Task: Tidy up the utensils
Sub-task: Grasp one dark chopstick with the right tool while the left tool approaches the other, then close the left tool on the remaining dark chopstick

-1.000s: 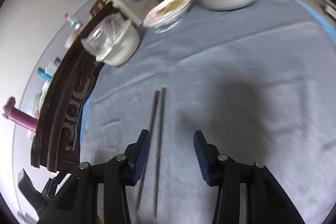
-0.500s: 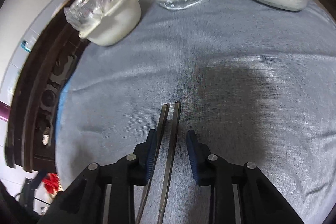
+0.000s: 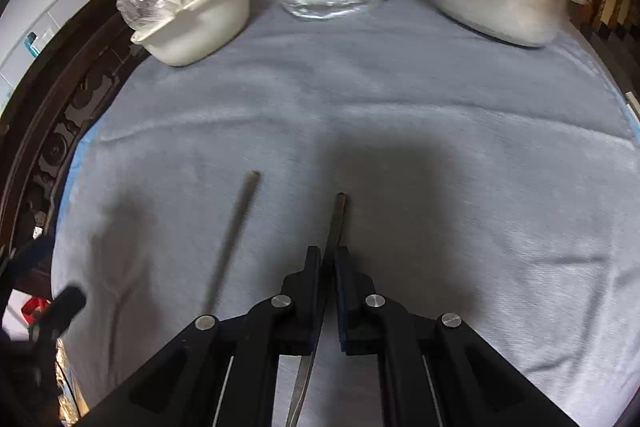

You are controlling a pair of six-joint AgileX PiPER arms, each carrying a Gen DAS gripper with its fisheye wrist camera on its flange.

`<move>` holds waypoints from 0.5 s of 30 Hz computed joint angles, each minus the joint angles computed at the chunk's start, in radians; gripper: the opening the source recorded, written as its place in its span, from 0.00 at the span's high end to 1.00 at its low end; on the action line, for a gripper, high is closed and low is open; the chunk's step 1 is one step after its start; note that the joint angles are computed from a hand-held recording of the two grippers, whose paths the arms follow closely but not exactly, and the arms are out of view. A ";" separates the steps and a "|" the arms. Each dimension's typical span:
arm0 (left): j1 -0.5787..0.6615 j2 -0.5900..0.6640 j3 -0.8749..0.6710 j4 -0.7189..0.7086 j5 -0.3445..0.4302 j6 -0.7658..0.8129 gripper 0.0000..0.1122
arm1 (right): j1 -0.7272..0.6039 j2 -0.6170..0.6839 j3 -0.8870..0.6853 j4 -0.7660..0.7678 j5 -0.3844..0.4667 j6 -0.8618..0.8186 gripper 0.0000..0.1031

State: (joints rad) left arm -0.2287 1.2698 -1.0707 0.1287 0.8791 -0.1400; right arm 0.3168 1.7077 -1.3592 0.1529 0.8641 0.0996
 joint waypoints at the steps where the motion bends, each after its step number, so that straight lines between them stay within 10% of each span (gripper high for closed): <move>1: 0.003 0.037 -0.027 -0.031 0.003 0.021 0.27 | -0.012 -0.012 0.014 0.004 0.001 -0.010 0.93; 15: -0.075 0.435 -0.386 -0.193 0.106 0.058 0.30 | -0.169 -0.038 0.007 0.060 0.134 -0.090 0.92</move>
State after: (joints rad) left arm -0.3041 1.7045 -1.4570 -0.0645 0.9856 -0.0816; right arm 0.1483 1.6692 -1.3526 0.2133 0.9983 0.0092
